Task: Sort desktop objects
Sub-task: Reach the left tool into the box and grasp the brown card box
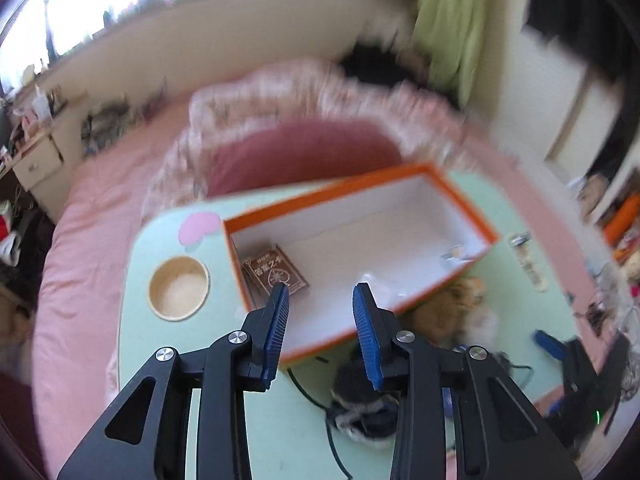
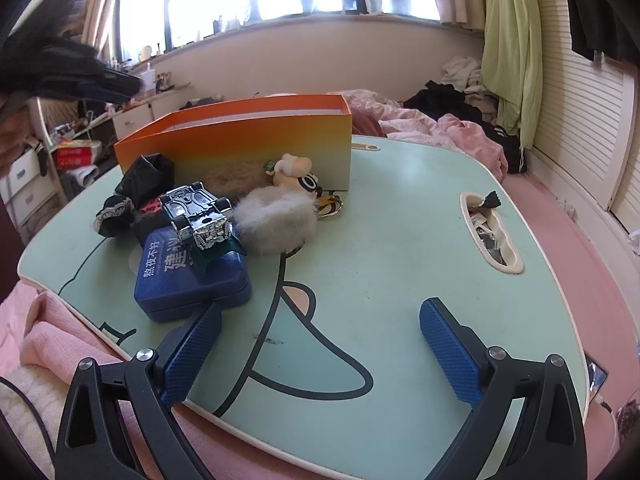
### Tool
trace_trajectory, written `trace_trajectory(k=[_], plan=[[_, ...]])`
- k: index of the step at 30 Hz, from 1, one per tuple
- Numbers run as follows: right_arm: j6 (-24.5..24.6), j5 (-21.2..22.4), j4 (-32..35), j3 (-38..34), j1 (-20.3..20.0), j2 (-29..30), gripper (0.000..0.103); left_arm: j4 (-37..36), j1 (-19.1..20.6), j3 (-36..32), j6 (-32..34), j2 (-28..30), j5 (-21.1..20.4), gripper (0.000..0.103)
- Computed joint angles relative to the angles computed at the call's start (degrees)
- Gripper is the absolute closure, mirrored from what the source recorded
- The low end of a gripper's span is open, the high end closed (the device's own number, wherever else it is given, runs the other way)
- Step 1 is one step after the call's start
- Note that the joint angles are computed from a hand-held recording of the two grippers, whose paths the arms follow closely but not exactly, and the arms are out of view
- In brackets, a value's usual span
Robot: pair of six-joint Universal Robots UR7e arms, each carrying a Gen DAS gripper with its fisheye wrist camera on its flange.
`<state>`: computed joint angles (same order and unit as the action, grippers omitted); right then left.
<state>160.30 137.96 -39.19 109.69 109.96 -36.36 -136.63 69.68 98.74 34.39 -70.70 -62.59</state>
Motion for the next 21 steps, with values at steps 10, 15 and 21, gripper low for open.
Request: trace_trajectory(k=[10,15,21], plan=[[-0.73,-0.06,-0.54,0.1,0.47,-0.18,0.003,8.68,-1.05,-10.43,-14.32,16.25,20.45,0.051],[-0.64,-0.24,-0.39,-0.05,0.36,-0.09,0.002,11.81,-0.97,-10.97,-14.47,15.67,12.22,0.037],[-0.69,-0.28,-0.57,-0.21,0.35,0.17,0.002,21.62,0.33,-16.5,-15.92,14.79,-0.67,0.042]])
